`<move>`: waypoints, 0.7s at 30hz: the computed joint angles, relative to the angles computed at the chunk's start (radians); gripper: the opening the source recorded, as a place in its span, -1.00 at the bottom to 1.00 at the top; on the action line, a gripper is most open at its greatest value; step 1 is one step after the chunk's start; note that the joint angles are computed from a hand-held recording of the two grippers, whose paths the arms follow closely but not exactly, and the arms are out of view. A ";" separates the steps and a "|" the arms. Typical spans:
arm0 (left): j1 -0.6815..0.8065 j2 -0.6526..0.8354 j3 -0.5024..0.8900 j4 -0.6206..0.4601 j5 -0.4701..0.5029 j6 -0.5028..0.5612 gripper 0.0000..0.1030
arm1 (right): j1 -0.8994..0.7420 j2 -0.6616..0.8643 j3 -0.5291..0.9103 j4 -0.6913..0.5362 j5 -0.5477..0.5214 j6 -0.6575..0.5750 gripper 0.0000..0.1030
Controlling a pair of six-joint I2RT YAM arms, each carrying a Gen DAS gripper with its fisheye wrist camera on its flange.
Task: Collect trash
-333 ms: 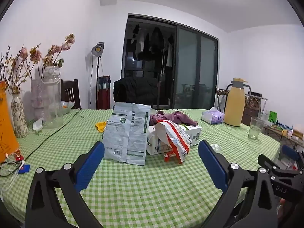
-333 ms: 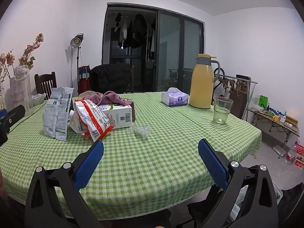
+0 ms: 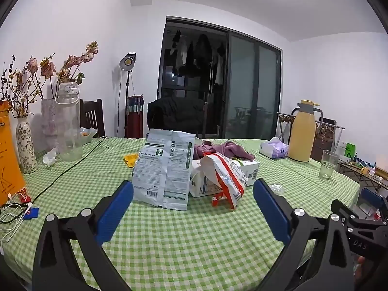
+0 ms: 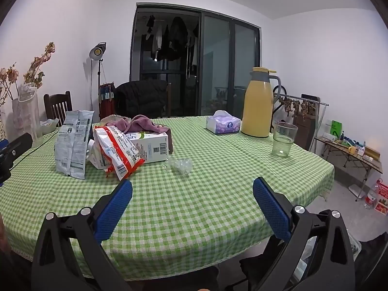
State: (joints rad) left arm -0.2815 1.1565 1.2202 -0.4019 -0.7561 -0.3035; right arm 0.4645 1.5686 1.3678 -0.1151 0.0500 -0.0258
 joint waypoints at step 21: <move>0.001 0.002 -0.011 0.009 -0.006 0.006 0.86 | -0.006 0.007 0.003 -0.005 -0.008 0.007 0.86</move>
